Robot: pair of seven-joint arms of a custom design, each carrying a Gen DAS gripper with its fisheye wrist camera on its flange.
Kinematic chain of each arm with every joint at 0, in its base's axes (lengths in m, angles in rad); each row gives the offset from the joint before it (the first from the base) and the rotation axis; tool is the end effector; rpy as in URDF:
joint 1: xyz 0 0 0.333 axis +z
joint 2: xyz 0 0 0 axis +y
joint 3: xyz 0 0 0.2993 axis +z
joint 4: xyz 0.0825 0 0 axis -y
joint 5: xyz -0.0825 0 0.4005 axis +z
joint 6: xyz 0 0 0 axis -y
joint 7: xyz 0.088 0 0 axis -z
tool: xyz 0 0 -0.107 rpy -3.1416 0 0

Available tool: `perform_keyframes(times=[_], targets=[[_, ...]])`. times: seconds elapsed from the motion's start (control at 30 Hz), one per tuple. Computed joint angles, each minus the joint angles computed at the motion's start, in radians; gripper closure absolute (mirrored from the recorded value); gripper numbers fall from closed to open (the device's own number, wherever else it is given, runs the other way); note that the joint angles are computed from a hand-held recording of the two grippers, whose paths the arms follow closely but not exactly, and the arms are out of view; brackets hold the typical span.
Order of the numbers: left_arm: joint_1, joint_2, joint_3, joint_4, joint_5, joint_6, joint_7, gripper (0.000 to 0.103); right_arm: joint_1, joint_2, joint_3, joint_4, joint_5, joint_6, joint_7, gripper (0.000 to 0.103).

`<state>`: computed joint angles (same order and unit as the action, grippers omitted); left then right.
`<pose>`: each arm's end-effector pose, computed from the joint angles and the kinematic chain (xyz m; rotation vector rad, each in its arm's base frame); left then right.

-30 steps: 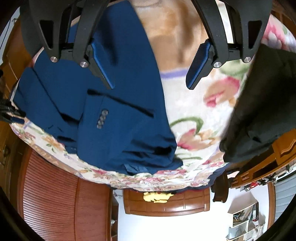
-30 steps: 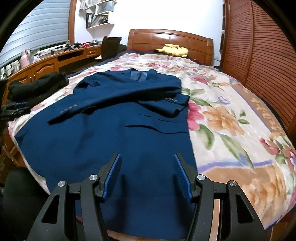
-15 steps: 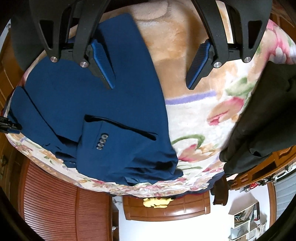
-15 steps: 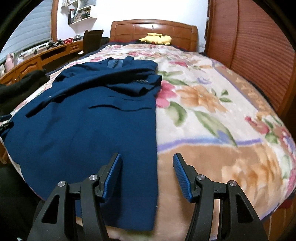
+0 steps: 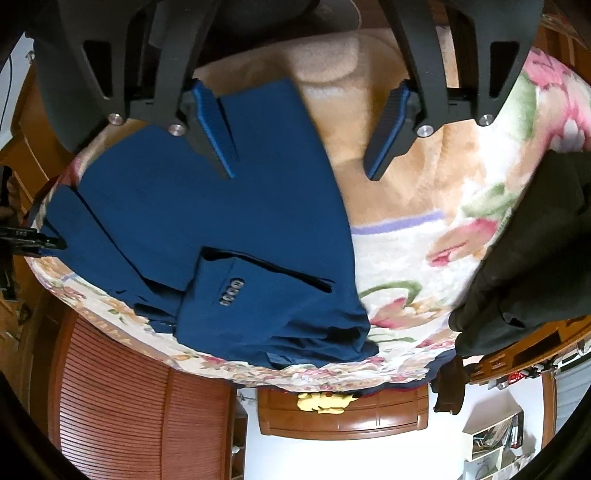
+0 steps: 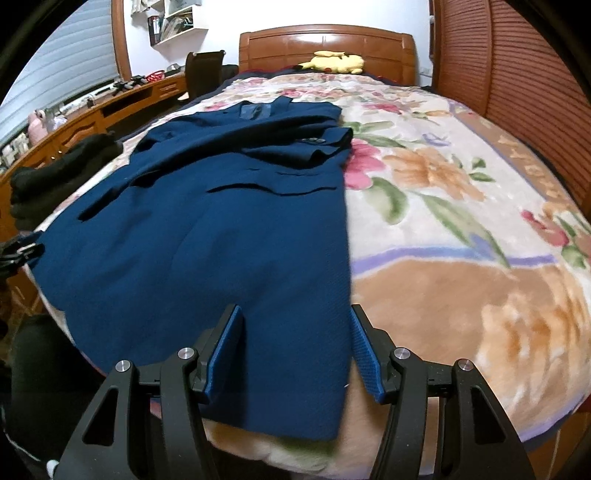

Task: Fold large clothes
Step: 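Grasp the jacket hem with both grippers, then lift the hem with both grippers and fold it toward the collar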

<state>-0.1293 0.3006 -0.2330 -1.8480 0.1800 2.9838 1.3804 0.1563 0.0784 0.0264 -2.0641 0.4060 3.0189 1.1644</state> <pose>0.6411 -0.2410 0.4432 -1.5031 2.0302 -0.9636 0.6174 0.0839 0.4716 -1.8224 1.4784 -0.6684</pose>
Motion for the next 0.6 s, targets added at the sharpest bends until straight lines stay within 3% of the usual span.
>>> perform_keyframes(times=[0.1,0.2,0.23,0.37,0.43,0.6], targets=[[0.02,-0.007,-0.023,-0.017,-0.027,0.015,0.02,0.043,-0.003,0.003,0.005,0.003,0.022,-0.002,-0.031,0.049],[0.071,-0.012,-0.085,-0.026,-0.1,0.013,0.095,0.066,-0.017,0.002,0.028,0.014,0.121,-0.011,-0.126,0.072],[0.063,-0.016,-0.079,-0.026,-0.104,0.006,0.094,0.072,-0.017,0.003,0.031,0.017,0.143,-0.013,-0.146,0.079],[0.033,-0.027,-0.051,-0.019,-0.096,-0.019,0.079,0.091,-0.002,-0.001,0.03,0.002,0.146,0.033,-0.154,0.087],[0.059,-0.038,-0.088,-0.023,-0.151,-0.017,0.136,0.094,-0.009,-0.008,0.049,-0.002,0.225,0.066,-0.226,0.089],[0.054,-0.105,-0.091,-0.064,-0.187,0.068,0.164,0.099,-0.006,-0.038,0.071,0.009,0.415,0.116,-0.403,0.092]])
